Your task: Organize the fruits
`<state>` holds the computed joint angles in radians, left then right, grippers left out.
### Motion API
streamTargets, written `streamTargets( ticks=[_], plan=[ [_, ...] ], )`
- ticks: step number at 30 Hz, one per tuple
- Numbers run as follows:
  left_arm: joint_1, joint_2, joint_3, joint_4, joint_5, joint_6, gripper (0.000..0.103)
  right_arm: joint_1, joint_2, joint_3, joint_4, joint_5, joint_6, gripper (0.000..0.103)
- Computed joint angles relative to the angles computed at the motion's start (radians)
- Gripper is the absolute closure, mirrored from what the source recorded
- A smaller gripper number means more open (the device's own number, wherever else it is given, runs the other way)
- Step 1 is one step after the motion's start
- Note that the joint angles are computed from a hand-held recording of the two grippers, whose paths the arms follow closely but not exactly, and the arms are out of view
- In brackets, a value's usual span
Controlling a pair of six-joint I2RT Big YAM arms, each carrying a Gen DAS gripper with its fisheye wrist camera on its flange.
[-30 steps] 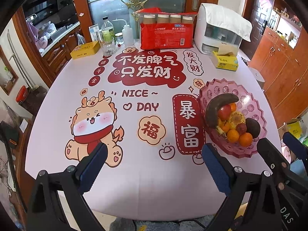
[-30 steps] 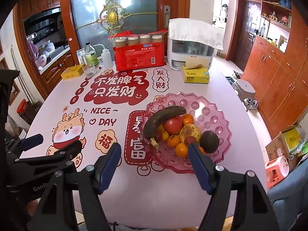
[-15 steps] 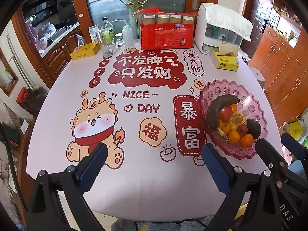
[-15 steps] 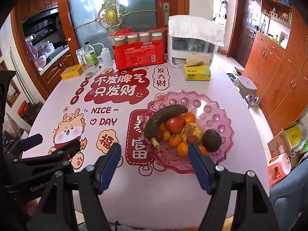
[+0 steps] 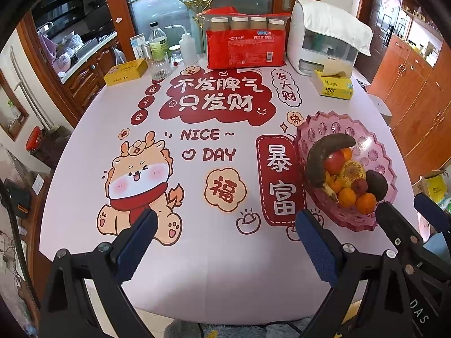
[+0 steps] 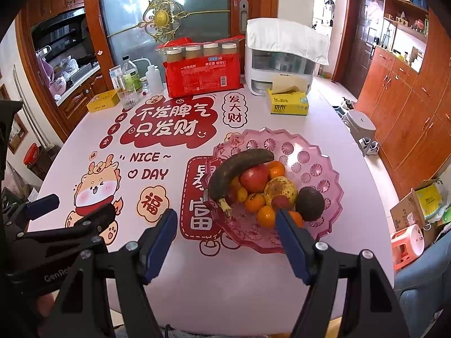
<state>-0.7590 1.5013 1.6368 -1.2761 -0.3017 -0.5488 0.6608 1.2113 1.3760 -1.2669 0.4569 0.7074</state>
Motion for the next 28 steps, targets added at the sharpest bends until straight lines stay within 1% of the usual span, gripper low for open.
streamTargets(
  ticks=[9,17,23,28],
  plan=[
    [-0.002,0.003,0.002,0.002,0.002,-0.004,0.005,-0.005,-0.008,-0.016,0.011,-0.001,0.001,0.030],
    [-0.003,0.015,0.009,0.012,0.002,0.016,0.005,-0.011,-0.012,-0.019,0.019,0.009,-0.010,0.030],
    [0.009,0.021,0.014,0.013,0.017,0.033,0.005,-0.027,0.000,-0.007,0.017,-0.006,-0.017,0.030],
    [0.008,0.022,0.016,0.011,0.014,0.030,0.005,-0.028,0.006,-0.001,0.015,-0.009,-0.012,0.030]
  ],
)
